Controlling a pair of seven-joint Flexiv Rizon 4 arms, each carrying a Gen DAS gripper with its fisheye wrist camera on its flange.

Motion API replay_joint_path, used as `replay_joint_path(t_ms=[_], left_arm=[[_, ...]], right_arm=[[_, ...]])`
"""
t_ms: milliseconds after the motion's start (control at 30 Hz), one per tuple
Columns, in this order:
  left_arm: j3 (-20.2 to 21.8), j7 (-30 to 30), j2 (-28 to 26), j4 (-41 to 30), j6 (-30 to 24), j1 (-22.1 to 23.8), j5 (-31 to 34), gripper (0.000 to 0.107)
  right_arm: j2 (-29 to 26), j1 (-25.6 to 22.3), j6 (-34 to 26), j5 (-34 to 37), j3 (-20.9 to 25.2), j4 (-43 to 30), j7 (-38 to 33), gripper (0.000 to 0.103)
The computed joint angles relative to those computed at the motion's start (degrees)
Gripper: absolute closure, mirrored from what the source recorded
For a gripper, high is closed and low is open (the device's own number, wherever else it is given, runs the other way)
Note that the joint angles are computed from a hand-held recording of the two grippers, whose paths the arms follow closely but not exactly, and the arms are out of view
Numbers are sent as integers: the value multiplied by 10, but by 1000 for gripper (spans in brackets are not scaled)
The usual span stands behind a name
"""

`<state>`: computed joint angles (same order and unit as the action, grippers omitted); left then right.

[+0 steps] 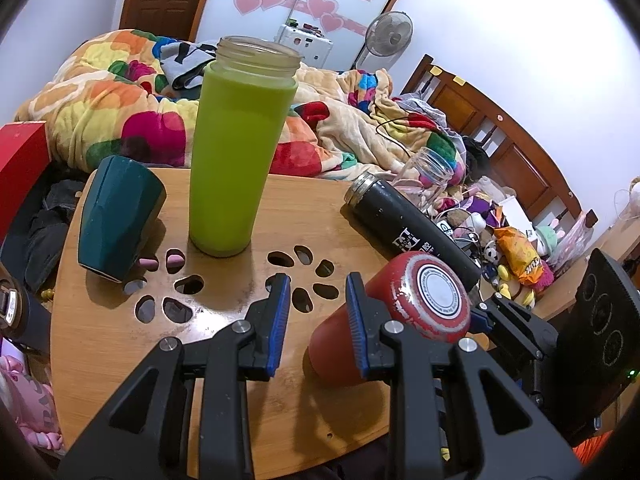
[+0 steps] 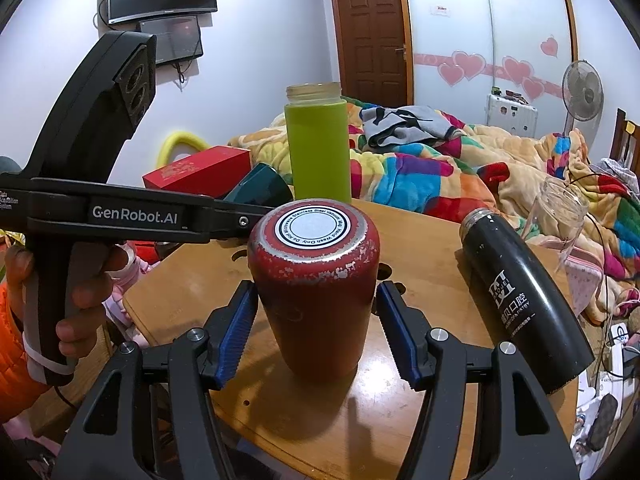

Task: Flip cup upside down
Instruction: 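Lower the inverted red thermos cup onto the table with both tools, then open both tools and pull them back from the red thermos cup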

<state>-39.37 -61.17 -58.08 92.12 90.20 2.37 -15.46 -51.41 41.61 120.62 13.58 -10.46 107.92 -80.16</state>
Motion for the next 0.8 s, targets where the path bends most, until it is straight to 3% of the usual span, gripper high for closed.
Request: replay_joint_path(t_ms=[233, 333, 567, 800], left_arm=[[2, -3, 3, 2, 2, -1, 1, 80], [4, -6, 5, 3, 2, -2, 1, 79], [14, -14, 11, 7, 12, -4, 6, 67], [53, -41, 47, 34, 61, -19, 30, 62]], right_arm=[[1, 7, 3, 12, -8, 3, 0, 33], [4, 4, 7, 11, -3, 6, -2, 33], [8, 0, 9, 11, 2, 7, -5, 32], [26, 24, 18, 35, -15, 28, -19, 32]])
